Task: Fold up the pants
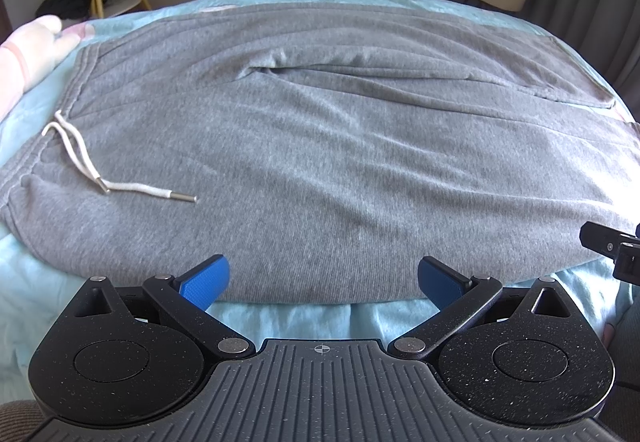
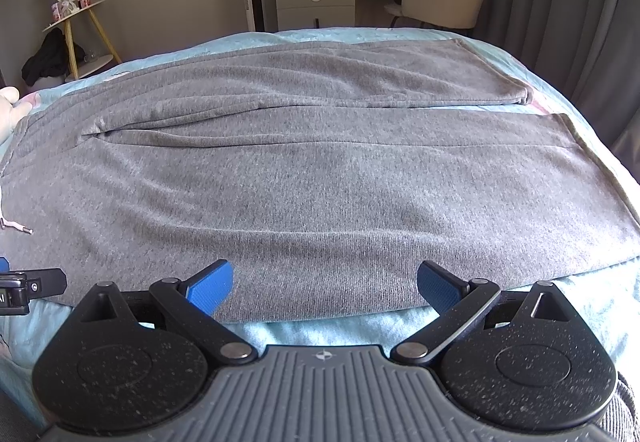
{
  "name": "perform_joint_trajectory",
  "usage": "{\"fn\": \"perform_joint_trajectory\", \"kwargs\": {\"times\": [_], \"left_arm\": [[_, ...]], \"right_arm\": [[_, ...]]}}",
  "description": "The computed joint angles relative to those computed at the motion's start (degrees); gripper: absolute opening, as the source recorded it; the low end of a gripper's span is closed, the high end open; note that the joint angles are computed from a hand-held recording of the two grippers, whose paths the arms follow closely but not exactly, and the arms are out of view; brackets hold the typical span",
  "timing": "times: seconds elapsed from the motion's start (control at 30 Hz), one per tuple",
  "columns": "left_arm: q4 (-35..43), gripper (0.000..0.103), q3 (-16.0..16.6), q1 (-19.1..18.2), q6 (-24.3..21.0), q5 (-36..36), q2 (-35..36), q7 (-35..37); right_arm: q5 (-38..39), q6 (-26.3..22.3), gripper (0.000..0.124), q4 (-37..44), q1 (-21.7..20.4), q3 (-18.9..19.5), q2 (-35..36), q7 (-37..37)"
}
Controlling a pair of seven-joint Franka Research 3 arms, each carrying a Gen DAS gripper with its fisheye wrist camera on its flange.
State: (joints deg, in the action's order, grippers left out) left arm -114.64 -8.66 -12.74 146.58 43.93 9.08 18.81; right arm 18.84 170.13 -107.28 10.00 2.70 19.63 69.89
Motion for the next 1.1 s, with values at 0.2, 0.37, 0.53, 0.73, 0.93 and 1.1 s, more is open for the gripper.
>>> {"fn": "perform_joint_trajectory", "kwargs": {"times": [0.2, 0.37, 0.53, 0.73, 0.93, 1.1], "left_arm": [[0.48, 0.103, -0.06, -0.22, -0.82, -0.01, 0.11, 0.11], [0.85, 0.103, -0.12, -0.24, -1.34, -0.41, 0.28, 0.73], [1.17, 0.103, -0.17, -0.17, -1.89, -1.47, 0.3, 1.14], [1.73, 0.103, -0.22, 0.11, -1.71, -3.39, 0.84, 2.49], [3.21, 0.103, 0.01, 0.49, -1.56, -5.6, 1.11, 3.63], [10.71, 0.103, 2.04, -0.43, -2.75, 1.56, 3.97, 2.52]], "right_arm": [[0.83, -1.14, 0.099, 0.55, -0.3, 0.14, 0.22, 0.25], [1.24, -2.19, 0.099, 1.2, -0.48, 0.3, 0.55, 0.15], [2.93, -4.48, 0.099, 2.89, -1.33, 0.89, 1.45, -0.27], [2.22, -8.0, 0.099, 6.24, -0.91, -0.23, 3.39, 1.96], [-3.44, -10.37, 0.099, 13.61, 1.35, -4.19, 8.22, 8.12], [-13.19, -20.52, 0.099, 28.31, 4.37, -9.7, 17.61, 18.16]]}}
